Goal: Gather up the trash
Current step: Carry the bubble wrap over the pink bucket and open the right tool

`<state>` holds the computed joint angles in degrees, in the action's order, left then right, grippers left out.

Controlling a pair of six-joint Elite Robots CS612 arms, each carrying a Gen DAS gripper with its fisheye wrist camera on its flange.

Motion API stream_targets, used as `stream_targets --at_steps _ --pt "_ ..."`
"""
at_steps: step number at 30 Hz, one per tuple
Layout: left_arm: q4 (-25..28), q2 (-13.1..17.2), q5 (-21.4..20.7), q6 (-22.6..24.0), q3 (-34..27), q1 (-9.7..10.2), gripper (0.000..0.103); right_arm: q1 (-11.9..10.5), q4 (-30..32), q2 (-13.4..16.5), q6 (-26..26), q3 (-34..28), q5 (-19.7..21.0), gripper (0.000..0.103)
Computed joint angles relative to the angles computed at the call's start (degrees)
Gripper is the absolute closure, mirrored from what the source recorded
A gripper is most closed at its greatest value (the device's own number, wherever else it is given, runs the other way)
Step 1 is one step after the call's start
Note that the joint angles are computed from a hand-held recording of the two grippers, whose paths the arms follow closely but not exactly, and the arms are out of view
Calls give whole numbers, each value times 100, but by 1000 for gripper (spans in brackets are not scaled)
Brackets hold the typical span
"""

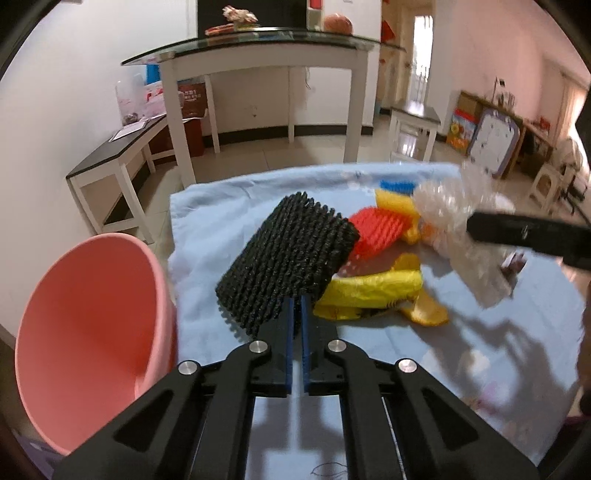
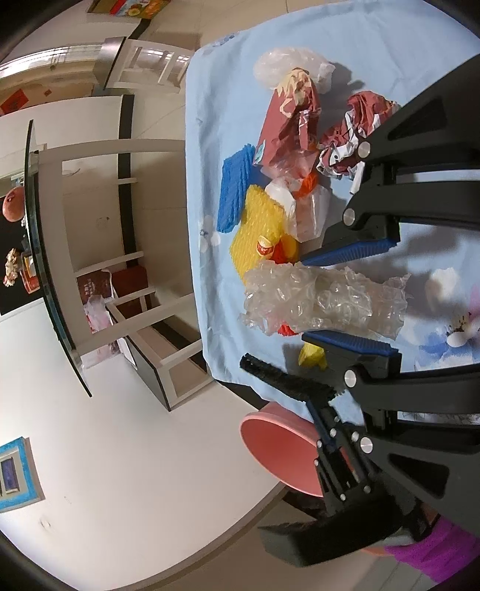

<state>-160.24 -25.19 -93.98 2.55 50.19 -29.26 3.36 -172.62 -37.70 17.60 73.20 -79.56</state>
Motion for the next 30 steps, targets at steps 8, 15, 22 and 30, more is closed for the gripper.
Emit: stream_targets --at_steps 8,15,22,30 --pt "-677 -276 -14 -847 432 99 100 108 56 16 -326 -166 -2 68" --pt "-1015 -461 581 -1682 712 203 100 310 43 226 -760 -670 281 68" --pt "-1100 -621 1270 -2358 975 309 100 500 349 552 -1052 -1374 764 68" --pt "-1136 -669 1344 -2520 1129 408 100 626 577 807 -1081 -1936 832 68"
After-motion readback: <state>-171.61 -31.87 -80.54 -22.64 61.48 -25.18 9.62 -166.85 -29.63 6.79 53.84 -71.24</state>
